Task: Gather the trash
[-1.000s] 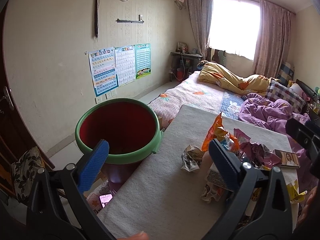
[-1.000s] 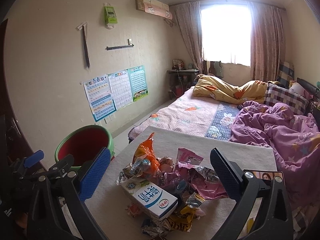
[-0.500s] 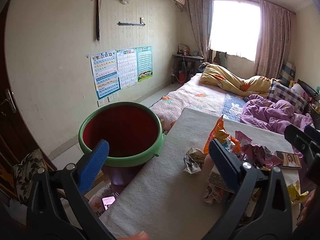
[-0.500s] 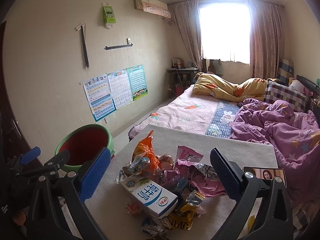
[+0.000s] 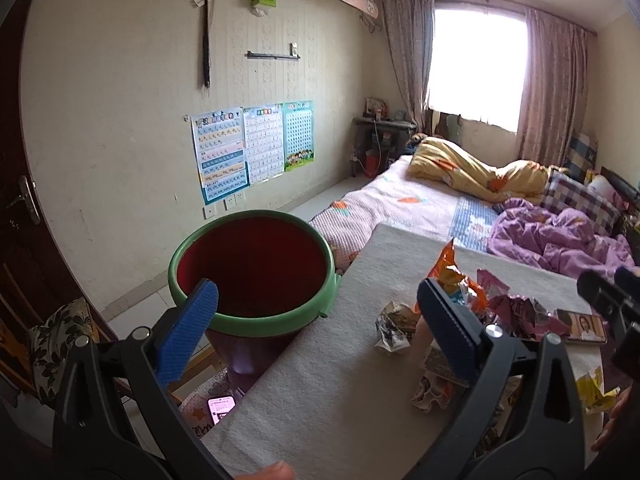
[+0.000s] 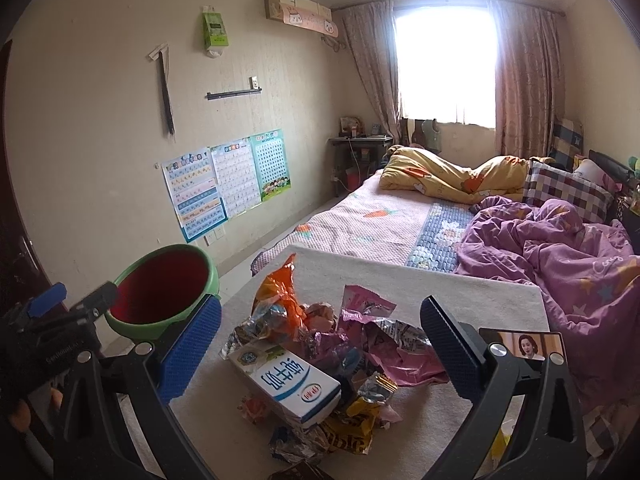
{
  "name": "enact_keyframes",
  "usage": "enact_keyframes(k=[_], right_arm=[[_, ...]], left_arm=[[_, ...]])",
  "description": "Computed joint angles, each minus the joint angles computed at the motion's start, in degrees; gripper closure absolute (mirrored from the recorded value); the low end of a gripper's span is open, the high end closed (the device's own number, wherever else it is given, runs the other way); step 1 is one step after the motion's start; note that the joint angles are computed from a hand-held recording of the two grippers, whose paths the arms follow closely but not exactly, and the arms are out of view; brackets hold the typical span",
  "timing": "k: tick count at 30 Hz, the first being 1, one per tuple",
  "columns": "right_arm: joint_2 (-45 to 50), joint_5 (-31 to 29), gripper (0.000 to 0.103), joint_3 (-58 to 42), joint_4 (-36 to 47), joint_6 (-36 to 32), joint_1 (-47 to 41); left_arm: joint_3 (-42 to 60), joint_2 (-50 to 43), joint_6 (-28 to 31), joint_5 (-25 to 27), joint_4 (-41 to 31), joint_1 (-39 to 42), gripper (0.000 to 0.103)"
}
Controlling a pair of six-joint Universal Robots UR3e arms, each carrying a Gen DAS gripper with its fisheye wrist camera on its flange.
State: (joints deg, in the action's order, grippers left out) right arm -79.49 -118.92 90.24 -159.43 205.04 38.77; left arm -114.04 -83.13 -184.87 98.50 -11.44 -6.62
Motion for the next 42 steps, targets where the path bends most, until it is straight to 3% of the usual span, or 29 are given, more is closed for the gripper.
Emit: enact_keyframes(k=[3,6,9,17,24,26,29,32,36,42], right_arm=[[-3.02,2.49,0.007,4.65,-0.28,-0.77,-1.69],[-7.04,5.42,0.007,9.52,1.28,-1.25,-3.77],[-14.08,6.97,0.007,16.13,4.66,-1.65,-7.06],[-40.14,13.62,0.007,35.73,21.47,0.83,-22.62],[-61.39,30.36,0.008,46.66,36.20,-4.51,-43.36],[-68.33,38.67,0.009,48.42,42.91,-7.85,-52.21],[-63.53,41.46,0.012,50.41,39.71,-7.75,-52.46],[-56.65,41.80,0.024,50.13,34.55,-7.70,-48.32],[-50.31,42.71,0.028,49.46,26.10,-6.08,-43.41],[-39.61,41.85,0.030,47.02,12.46,-2.09,-36.35]], left_arm=[[-2.66,1.32,-0.44,-4.03,2.57,1.96,0.005],[-2.53,1.28,1.16,-6.78,0.41,2.31,0.005],[-1.49,-0.77,6.83,-7.54,-1.43,-0.29,0.005],[3.42,-8.38,5.62,-17.01,-7.25,-1.83,0.005],[13.12,-17.31,-0.33,-23.96,-17.51,-2.78,0.005],[13.22,-18.00,-0.21,-23.41,-17.84,-3.77,0.005],[14.22,-19.52,-0.28,-22.72,-18.46,-5.33,0.005],[15.36,-20.18,0.40,-22.89,-19.88,-5.93,0.005],[14.20,-19.10,1.96,-22.89,-20.04,-5.12,0.005],[14.92,-18.26,2.25,-27.21,-24.11,-3.83,0.005]])
